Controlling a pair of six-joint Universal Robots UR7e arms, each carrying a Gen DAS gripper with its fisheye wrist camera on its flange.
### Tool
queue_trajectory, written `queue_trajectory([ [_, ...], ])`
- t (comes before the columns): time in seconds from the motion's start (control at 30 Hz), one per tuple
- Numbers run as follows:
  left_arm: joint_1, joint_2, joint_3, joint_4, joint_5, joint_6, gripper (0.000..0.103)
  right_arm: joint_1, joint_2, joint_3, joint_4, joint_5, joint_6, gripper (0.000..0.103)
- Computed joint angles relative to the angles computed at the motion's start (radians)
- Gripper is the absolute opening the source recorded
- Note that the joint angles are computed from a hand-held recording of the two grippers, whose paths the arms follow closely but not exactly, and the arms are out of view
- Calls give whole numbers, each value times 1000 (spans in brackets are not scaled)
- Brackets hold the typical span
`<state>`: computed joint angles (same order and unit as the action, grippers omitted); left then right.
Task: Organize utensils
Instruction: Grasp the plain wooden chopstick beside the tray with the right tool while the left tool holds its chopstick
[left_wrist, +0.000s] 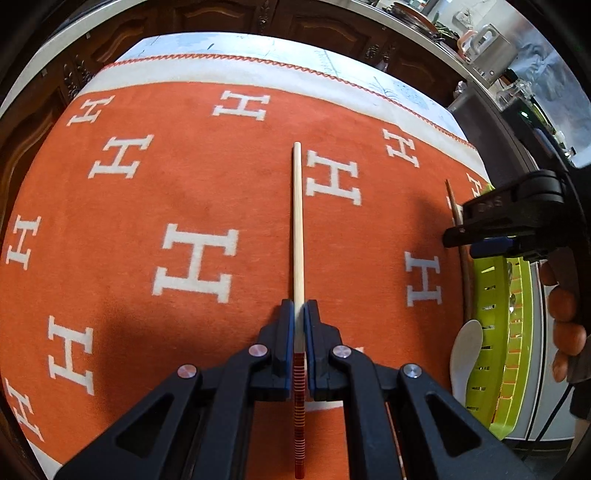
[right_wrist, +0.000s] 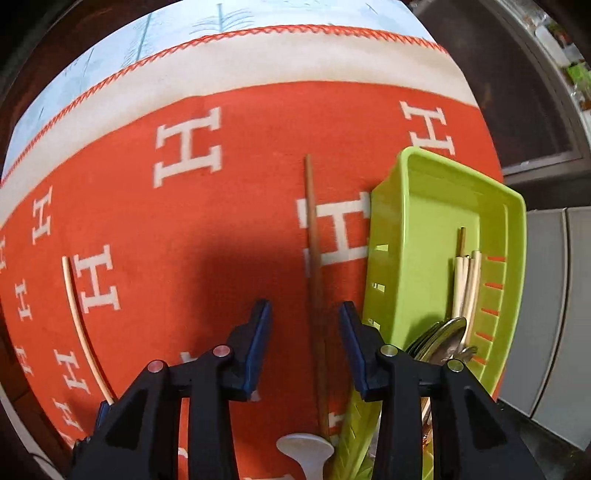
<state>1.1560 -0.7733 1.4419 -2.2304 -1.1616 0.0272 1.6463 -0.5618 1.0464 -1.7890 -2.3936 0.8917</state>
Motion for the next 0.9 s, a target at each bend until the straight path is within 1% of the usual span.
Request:
queue_trajectory([
  [0.1,1,-2,0,4,-7,3,3,-5,-12,38,-82,18,-63,35],
  [0.13,0,-3,2,6,-13,5,3,-6,-22,62,-116,22,-82,28],
  [0.17,-2,-3,4,6,-16,8,3,-6,-27,84,-166,30,-117,18],
  [0.2,-4,-3,7,3,-17,12,3,-4,-31,103,-205,34,-146,15],
  [0.23,-6,-3,9,2,-19,18,3,-2,-33,120,-245,30,-176,9],
  [0.3,-9,-5,15,-1,-28,24,3,2,-40,163,-349,44,-245,9],
  [0.37,-13,-13,24,-11,-44,30,3,-3,-59,234,-519,120,-356,8],
  [0.4,-16,-19,32,-24,-50,33,3,-3,-62,253,-564,133,-385,8],
  [0.43,-17,-23,32,-28,-55,36,3,-2,-69,286,-640,157,-432,7],
  [0.47,-20,-30,35,-35,-64,41,3,-1,-74,306,-680,172,-457,7],
  [0.53,-25,-44,37,-41,-79,43,3,4,-98,378,-826,226,-537,6],
  [0.57,-28,-52,38,-44,-87,44,3,14,-101,392,-866,239,-550,6],
  [0.6,-33,-61,40,-49,-95,45,3,20,-119,434,-948,268,-584,6],
  [0.63,-36,-71,43,-51,-102,47,3,26,-128,451,-989,278,-600,6],
  [0.67,-39,-76,42,-52,-108,47,3,31,-145,485,-1056,294,-626,6],
  [0.73,-48,-91,43,-49,-127,45,3,47,-168,524,-1138,305,-657,6],
  [0.83,-65,-108,40,-31,-171,36,3,70,-221,577,-1208,318,-677,6],
  [0.9,-82,-107,33,-17,-199,34,3,80,-288,645,-1248,319,-685,6],
])
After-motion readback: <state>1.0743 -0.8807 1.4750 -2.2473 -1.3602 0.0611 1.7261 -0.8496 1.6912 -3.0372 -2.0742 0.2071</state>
